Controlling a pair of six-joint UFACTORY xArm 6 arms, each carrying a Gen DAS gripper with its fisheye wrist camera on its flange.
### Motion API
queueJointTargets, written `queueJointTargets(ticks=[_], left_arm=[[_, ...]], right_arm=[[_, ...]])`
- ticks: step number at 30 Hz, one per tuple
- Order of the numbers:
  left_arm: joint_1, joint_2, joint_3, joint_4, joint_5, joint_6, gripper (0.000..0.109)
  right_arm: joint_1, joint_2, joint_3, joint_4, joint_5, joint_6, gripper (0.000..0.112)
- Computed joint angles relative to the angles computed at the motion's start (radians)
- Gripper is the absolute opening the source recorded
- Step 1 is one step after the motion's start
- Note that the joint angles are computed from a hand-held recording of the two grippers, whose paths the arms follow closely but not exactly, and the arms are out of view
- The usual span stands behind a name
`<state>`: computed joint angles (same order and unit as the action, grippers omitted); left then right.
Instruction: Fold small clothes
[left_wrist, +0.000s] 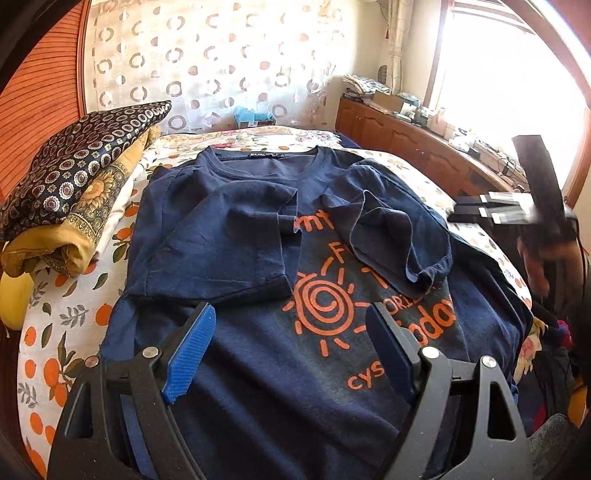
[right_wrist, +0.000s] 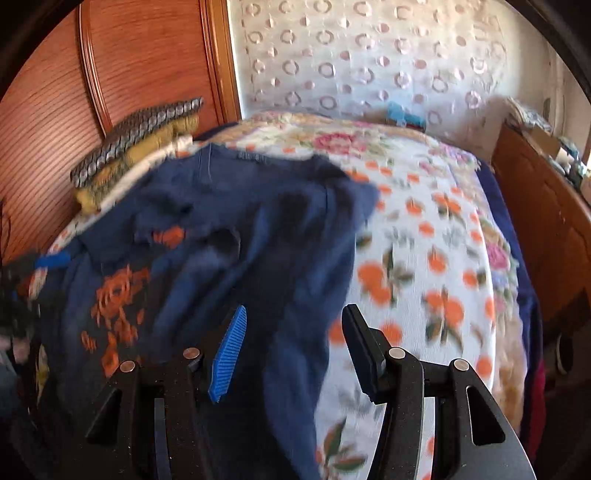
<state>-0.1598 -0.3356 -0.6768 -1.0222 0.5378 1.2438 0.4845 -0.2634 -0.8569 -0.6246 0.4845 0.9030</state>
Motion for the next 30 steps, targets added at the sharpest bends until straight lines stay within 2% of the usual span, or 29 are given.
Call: queueJointTargets(ticks=[4, 6, 11, 16, 19, 21, 23, 25, 30], left_arm=[[-0.006, 0.001, -0.001, 0.002, 0.0, -0.006, 0.084], [-0.019, 0.0, 0.001, 0.005, -0.011, -0.009, 0.084], [-0.051, 0.012, -0.013, -0.002, -0.015, -0.012, 0.084], [-0.099, 0.04, -0.053, -0.015, 0.0, -0.006, 0.084], [-0.137, 0.076, -0.095, -0.004, 0.016, -0.006, 0.083], [-0.157, 0.113, -0.135, 0.004, 0.047, -0.01, 0.074], [-0.173, 0.161, -0.182, 0.018, 0.071, -0.022, 0.058], [-0.183, 0.211, -0.23, 0.016, 0.088, -0.016, 0.048], [-0.223, 0.316, -0.324, 0.13, 0.014, -0.105, 0.047]], right_arm=[[0.043, -0.051, 0.073, -0.025, 0.034, 0.063, 0.056], [0.067, -0.074, 0.102, -0.042, 0.081, 0.09, 0.056], [0.073, -0.143, 0.166, -0.073, 0.101, 0.146, 0.056], [0.066, -0.215, 0.247, -0.11, 0.06, 0.199, 0.056], [0.058, -0.209, 0.25, -0.17, 0.037, 0.264, 0.056], [0.06, -0.198, 0.248, -0.207, 0.039, 0.321, 0.056], [0.054, -0.198, 0.267, -0.246, 0.034, 0.367, 0.056], [0.061, -0.192, 0.27, -0.264, 0.047, 0.4, 0.056], [0.086, -0.172, 0.268, -0.403, 0.072, 0.54, 0.059]])
